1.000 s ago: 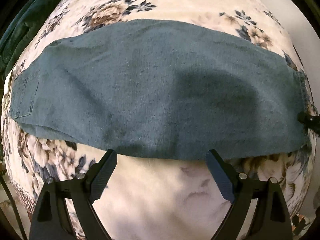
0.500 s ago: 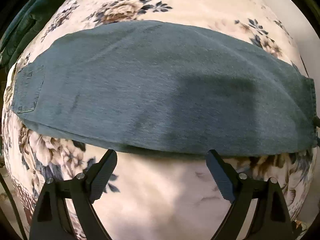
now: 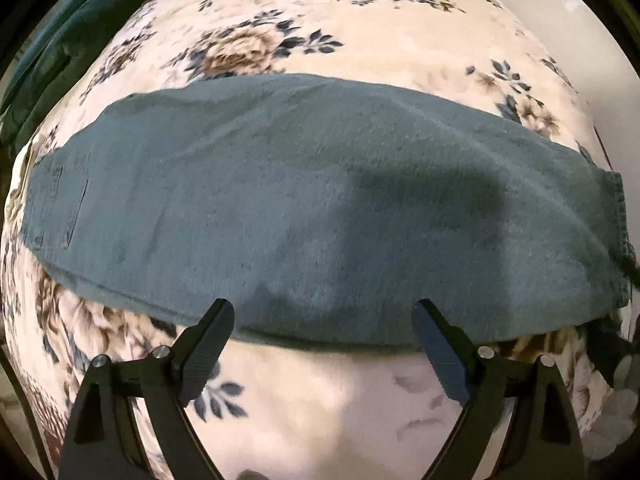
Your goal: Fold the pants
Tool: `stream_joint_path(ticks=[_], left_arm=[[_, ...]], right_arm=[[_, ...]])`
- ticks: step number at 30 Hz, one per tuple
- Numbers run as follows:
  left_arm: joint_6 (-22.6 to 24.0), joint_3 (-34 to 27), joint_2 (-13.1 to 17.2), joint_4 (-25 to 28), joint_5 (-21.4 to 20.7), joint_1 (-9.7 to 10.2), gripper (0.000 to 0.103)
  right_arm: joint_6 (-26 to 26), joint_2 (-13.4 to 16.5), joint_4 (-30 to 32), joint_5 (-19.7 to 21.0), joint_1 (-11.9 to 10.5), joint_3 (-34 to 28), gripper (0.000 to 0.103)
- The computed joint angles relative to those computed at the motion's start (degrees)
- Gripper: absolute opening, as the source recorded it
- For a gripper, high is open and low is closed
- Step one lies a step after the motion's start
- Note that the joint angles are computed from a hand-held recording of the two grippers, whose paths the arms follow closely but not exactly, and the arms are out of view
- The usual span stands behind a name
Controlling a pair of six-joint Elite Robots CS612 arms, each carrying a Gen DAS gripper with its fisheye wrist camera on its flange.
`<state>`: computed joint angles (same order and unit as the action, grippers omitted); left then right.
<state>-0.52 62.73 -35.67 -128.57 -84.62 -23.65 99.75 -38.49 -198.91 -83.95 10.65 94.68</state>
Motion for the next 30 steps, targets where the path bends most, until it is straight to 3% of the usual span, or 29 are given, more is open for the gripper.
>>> stream_joint_path(ticks=[3,6,9,11,14,19,24,28,30], left_arm=[[1.47,-0.86,0.43,0.0,1.25,-0.12,0.091],[2.04,-1.47,0.68,0.33,1.62,-0.03,0.091],[2.08,-1.6,0.61,0.66,1.68,0.04,0.091],[2.21,-1.87,0.63,1.0,1.42,0.2,0.091],[2.64,-2.27,0.65,1.05,0.41,0.67,0.091],[2.77,-1.77,-0.09,-2.52,0.0,2.29,0.091],[0.43,-3.34,0.31,-7.21,-1.9,6.14,0.091],[-0.46,-7.25,2.02,-7.58,-1.16,9.46,0.091],[-0.93,-10.13,3.23,-6.1,-1.17,11.35,0.091]], right_arm=[[4.64,3.37,-9.78,-7.58,1.39,-2.3,0.07],[5.81,4.93,-6.7,-8.29,1.26,-4.75,0.07],[5.91,4.42,-2.52,-9.45,1.4,-5.77,0.067],[2.92,2.54,5.05,-9.2,1.57,-6.08,0.025],[-0.53,0.89,9.8,-11.07,2.24,-6.41,0.012],[-11.27,-1.75,20.94,-17.88,4.11,-11.02,0.011],[-19.48,-1.64,26.76,-22.48,6.1,-18.02,0.01],[-25.22,1.32,35.0,-23.61,8.25,-28.5,0.01],[-27.85,4.79,40.92,-23.43,9.29,-36.87,0.01]])
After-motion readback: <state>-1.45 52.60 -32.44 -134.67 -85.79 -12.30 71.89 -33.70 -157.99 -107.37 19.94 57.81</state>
